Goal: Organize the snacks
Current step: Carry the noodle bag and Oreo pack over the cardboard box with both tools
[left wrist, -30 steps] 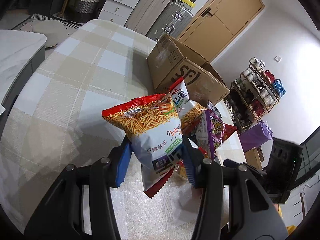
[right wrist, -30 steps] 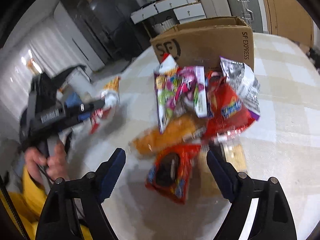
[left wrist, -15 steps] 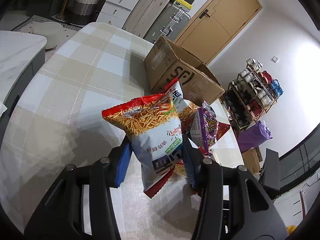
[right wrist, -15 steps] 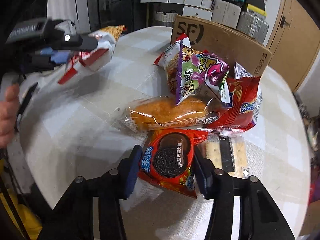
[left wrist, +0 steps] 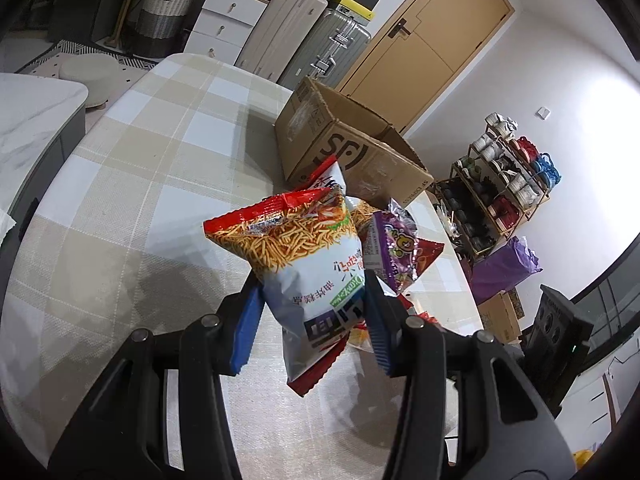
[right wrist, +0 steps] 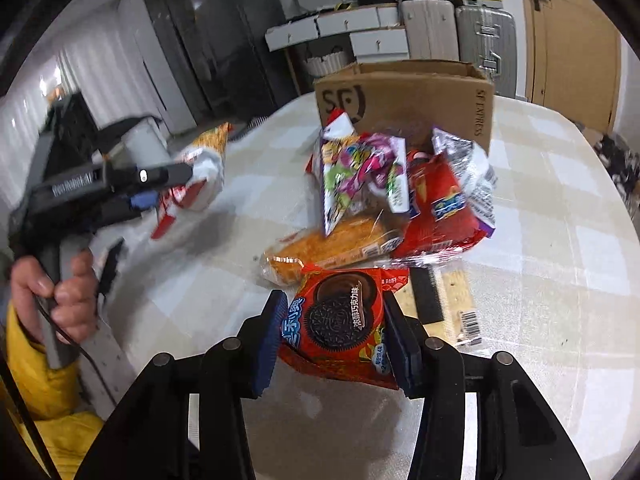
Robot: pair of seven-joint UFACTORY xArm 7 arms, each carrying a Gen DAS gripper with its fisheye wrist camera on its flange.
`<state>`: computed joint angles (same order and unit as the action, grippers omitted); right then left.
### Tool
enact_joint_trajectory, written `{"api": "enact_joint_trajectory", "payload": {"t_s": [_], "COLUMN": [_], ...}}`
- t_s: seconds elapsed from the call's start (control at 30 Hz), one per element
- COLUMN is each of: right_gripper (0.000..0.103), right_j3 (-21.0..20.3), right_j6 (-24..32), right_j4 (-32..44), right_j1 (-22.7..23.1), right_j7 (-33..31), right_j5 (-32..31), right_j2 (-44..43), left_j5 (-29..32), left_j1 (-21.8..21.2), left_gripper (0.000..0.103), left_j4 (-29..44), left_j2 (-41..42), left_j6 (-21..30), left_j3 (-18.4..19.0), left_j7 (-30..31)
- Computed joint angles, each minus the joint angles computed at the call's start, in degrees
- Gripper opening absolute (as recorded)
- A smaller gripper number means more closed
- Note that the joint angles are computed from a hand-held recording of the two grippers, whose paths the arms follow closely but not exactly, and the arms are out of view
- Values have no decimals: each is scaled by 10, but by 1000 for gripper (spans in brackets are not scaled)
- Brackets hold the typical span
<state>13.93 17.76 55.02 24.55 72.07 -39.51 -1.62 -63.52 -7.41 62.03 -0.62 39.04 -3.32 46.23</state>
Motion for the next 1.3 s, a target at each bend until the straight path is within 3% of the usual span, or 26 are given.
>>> {"api": "enact_joint_trajectory", "payload": {"t_s": [0.17,0.23,0.43,0.57,0.7,0.9,1.03,1.07,1.2,1.3], "right_gripper": [48,48,48,47,47,48,47,48,48,48], "right_j3": [0,15,117,129,102,-1,-33,-24,-56,-47], "right_j6": [-84,-119,-187,-211,-220,-191,-174,-170,-154,-132], "right_j4": [-49,-63,-63,-58,-37,21,60,67,116,157], "right_j1": [-39,-71,-219,-251,-235,-117,-80,-89,-56,-74], "right_j7": [41,85,238,219,158,-36,-153,-160,-295,-319], "right_j5": [-12,-47,-182,-156,-108,39,130,136,262,268], "right_j2": [-42,-58,-93,-109,-110,-77,-59,-57,-30,-8], "left_j5": [2,6,1,4,33,72,114,138,177,206], "left_j1": [-6,-11,-23,-33,-43,-51,-53,-52,-51,-50], "left_gripper": [44,44,44,44,44,44,44,44,44,44], "left_j4": [-3,-5,-2,2,14,46,81,93,153,203], "left_j2": [-15,-21,-36,-49,-57,-63,-54,-49,-21,6], "left_j6": [-1,-10,-20,-37,-57,-61,-55,-55,-46,-40], "left_j3": [-1,-3,-1,0,0,4,3,1,-4,-15], "left_j7": [-2,-4,0,2,-14,-40,-65,-78,-109,-133]}}
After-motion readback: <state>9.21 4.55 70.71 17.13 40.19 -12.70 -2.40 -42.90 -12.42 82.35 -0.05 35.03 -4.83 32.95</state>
